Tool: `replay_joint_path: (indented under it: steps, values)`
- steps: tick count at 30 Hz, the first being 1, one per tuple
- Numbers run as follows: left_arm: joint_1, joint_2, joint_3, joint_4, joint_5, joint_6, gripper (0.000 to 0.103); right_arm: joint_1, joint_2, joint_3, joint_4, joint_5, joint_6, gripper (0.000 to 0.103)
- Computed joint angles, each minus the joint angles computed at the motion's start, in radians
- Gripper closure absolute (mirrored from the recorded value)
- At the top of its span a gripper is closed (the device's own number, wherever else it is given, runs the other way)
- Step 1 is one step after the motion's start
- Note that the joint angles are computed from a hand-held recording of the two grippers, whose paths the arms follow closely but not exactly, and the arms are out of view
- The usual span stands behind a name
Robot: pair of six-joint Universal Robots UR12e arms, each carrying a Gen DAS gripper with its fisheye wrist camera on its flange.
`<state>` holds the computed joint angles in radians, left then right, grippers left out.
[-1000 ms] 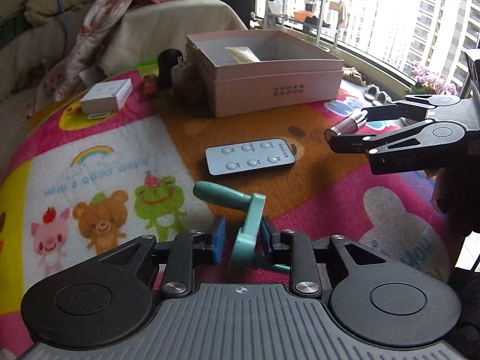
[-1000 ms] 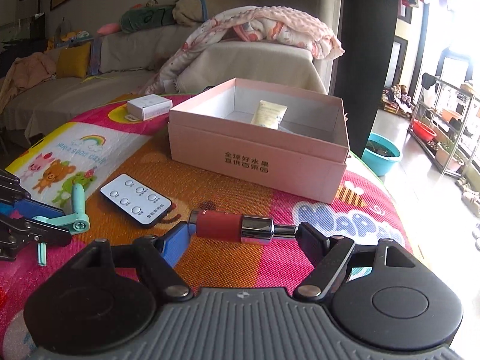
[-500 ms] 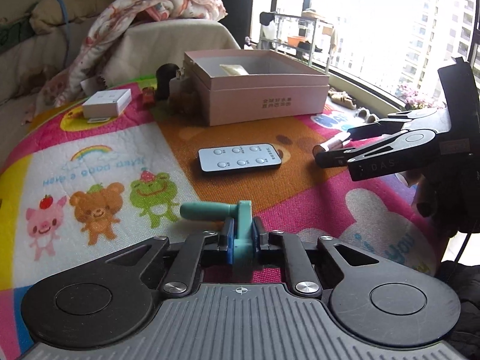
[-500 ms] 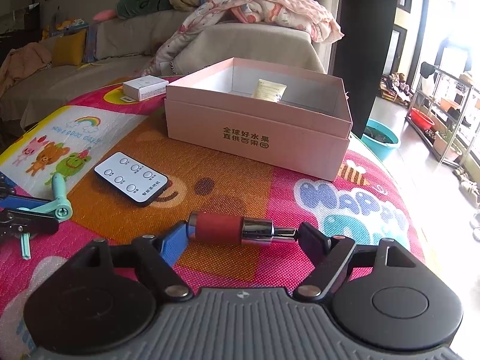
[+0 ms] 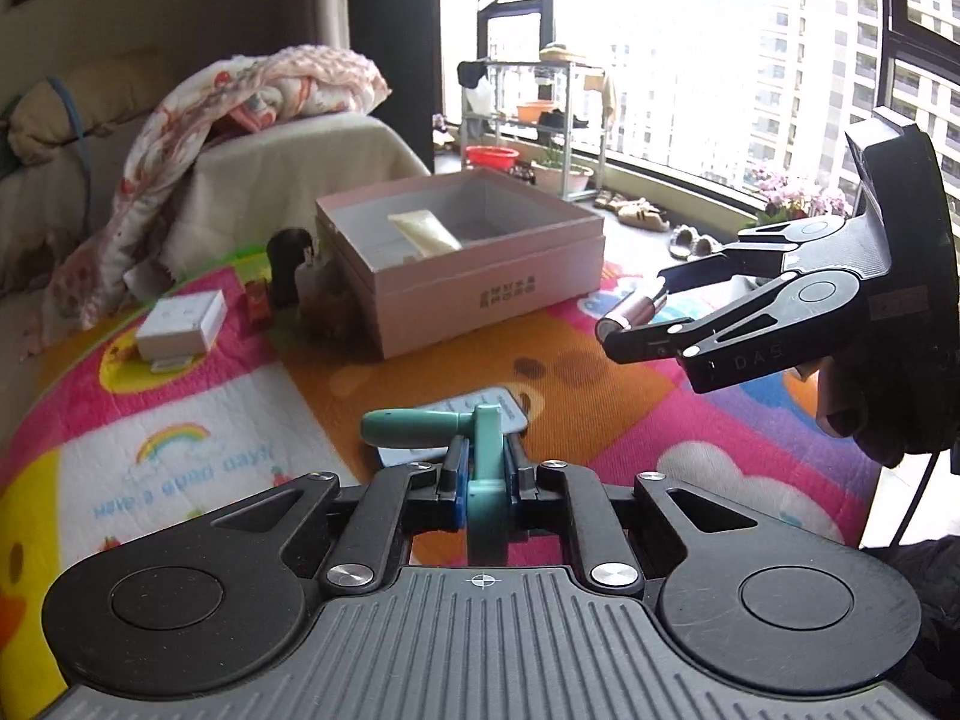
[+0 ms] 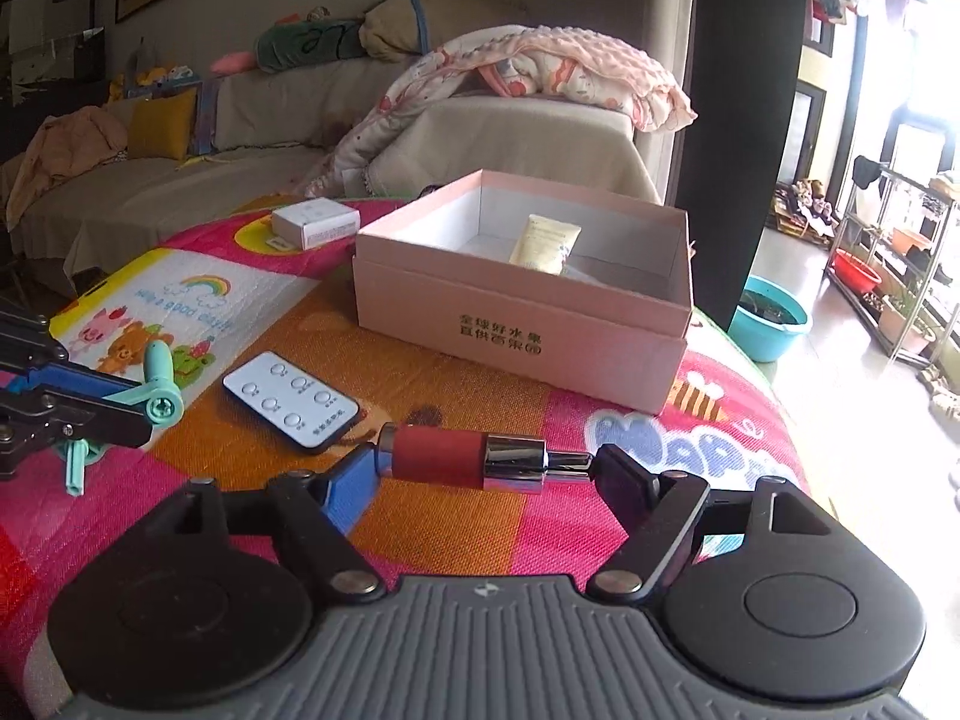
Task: Organize rigid objects
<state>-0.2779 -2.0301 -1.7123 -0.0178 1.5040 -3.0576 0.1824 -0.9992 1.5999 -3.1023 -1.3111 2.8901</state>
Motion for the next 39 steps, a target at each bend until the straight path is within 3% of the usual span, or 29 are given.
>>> replay_joint_path:
  steps: [4, 7, 9, 13, 17, 22, 26, 31, 34, 39]
  values:
    - [0.008, -0.044, 0.104, 0.100, 0.006, 0.086, 0.089, -0.004, 0.008, -0.036, -0.089, -0.008, 0.017, 0.025]
    - [0.020, -0.106, 0.237, 0.130, -0.018, 0.072, 0.089, 0.001, 0.034, -0.096, -0.158, -0.035, 0.011, 0.025]
    - [0.028, -0.154, 0.343, 0.077, -0.047, 0.043, 0.089, 0.007, 0.060, -0.155, -0.166, -0.056, 0.003, 0.025]
    - [0.038, -0.234, 0.495, -0.033, -0.072, -0.024, 0.089, 0.013, 0.103, -0.256, -0.095, -0.064, 0.001, 0.025]
    - [0.057, -0.288, 0.577, -0.137, -0.148, -0.134, 0.087, 0.003, 0.128, -0.315, 0.031, 0.017, 0.008, 0.024]
    - [0.069, -0.300, 0.550, -0.073, -0.111, -0.165, 0.085, 0.008, 0.131, -0.281, 0.020, 0.018, 0.036, 0.024]
    - [0.081, -0.241, 0.427, -0.027, -0.105, -0.182, 0.085, 0.005, 0.105, -0.203, 0.000, 0.049, -0.010, 0.024]
    - [0.097, -0.177, 0.283, -0.013, -0.117, -0.216, 0.085, -0.002, 0.069, -0.124, 0.071, 0.124, -0.073, 0.024]
    - [0.104, -0.176, 0.261, -0.015, -0.077, -0.259, 0.085, 0.007, 0.064, -0.102, 0.081, 0.101, -0.093, 0.024]
    - [0.115, -0.203, 0.285, -0.035, -0.074, -0.278, 0.085, 0.017, 0.070, -0.103, 0.100, 0.086, -0.047, 0.024]
